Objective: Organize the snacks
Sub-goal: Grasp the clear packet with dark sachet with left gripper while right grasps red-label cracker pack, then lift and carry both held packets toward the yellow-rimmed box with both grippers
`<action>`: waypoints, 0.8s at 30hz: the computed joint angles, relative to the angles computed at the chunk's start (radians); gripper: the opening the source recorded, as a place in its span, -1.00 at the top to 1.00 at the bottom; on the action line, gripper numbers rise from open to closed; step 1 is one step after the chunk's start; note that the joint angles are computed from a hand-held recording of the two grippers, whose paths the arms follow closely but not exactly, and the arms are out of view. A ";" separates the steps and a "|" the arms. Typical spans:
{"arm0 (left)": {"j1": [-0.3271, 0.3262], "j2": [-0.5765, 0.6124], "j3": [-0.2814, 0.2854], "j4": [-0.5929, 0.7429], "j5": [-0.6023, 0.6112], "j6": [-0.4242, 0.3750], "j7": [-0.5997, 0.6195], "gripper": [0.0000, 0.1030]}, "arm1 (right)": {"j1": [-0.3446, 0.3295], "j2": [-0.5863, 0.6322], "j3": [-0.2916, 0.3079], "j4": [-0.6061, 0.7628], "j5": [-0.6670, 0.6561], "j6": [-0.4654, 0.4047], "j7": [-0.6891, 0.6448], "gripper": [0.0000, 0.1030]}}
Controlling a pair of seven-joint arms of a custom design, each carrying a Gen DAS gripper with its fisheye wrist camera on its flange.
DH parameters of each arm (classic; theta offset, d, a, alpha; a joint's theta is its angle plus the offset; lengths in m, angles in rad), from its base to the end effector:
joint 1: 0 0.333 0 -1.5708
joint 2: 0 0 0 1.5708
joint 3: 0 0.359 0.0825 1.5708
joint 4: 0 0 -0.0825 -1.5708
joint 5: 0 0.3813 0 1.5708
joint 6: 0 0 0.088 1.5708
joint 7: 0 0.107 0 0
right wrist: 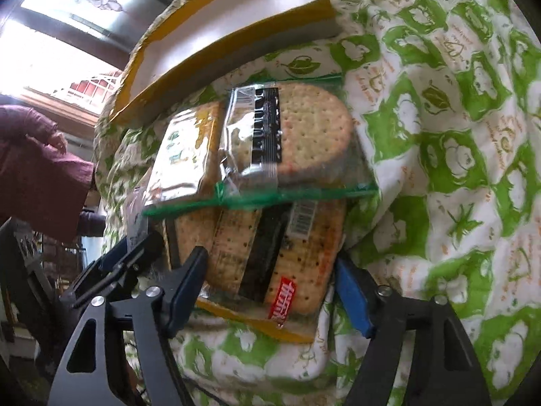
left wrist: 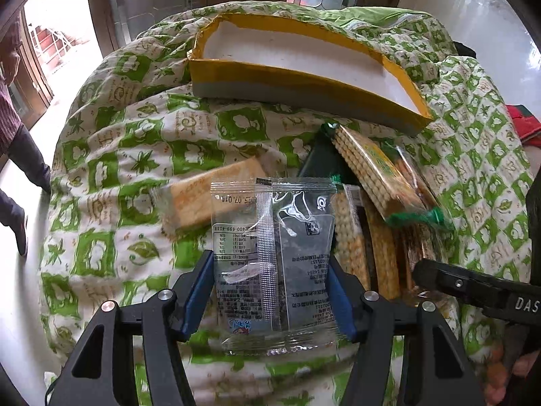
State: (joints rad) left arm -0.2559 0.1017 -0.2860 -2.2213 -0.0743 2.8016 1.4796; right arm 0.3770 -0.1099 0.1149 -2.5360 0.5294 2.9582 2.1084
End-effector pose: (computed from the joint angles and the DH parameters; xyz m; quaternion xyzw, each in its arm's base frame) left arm 0.5007 -0.2932 0.4292 -0.5450 0.8031 -0.2281 0.0773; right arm 0.4372 0.1966 0.4117 -0.4742 0.8358 0.0356 0.2744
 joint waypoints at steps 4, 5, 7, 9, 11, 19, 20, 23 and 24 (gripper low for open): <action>0.005 -0.035 -0.009 -0.043 -0.063 0.006 0.057 -0.28 | -0.035 -0.093 0.030 -0.051 -0.115 -0.045 0.024 -0.39; 0.003 -0.043 -0.008 -0.054 -0.073 0.010 0.067 -0.28 | -0.060 -0.104 0.054 -0.050 -0.181 -0.062 0.056 -0.38; -0.004 -0.052 -0.004 -0.065 -0.082 0.014 0.074 -0.28 | -0.090 -0.122 0.088 -0.051 -0.288 -0.082 0.103 -0.36; -0.012 -0.057 0.001 -0.068 -0.080 0.010 0.074 -0.28 | -0.093 -0.134 0.100 -0.048 -0.350 -0.118 0.119 -0.35; -0.018 -0.060 0.006 -0.070 -0.067 0.007 0.067 -0.28 | -0.074 -0.136 0.088 -0.039 -0.354 -0.153 0.109 -0.34; -0.024 -0.036 0.012 -0.048 -0.010 -0.011 0.008 -0.28 | -0.101 -0.113 0.090 0.003 -0.460 -0.217 0.223 -0.41; -0.024 -0.035 0.011 -0.047 -0.006 -0.011 0.005 -0.28 | -0.118 -0.114 0.104 0.012 -0.513 -0.232 0.256 -0.43; -0.029 -0.020 0.010 -0.032 0.029 -0.013 -0.028 -0.28 | -0.134 -0.112 0.114 0.039 -0.611 -0.275 0.305 -0.44; -0.028 -0.017 0.009 -0.029 0.033 -0.015 -0.032 -0.28 | -0.130 -0.104 0.110 0.049 -0.622 -0.280 0.307 -0.44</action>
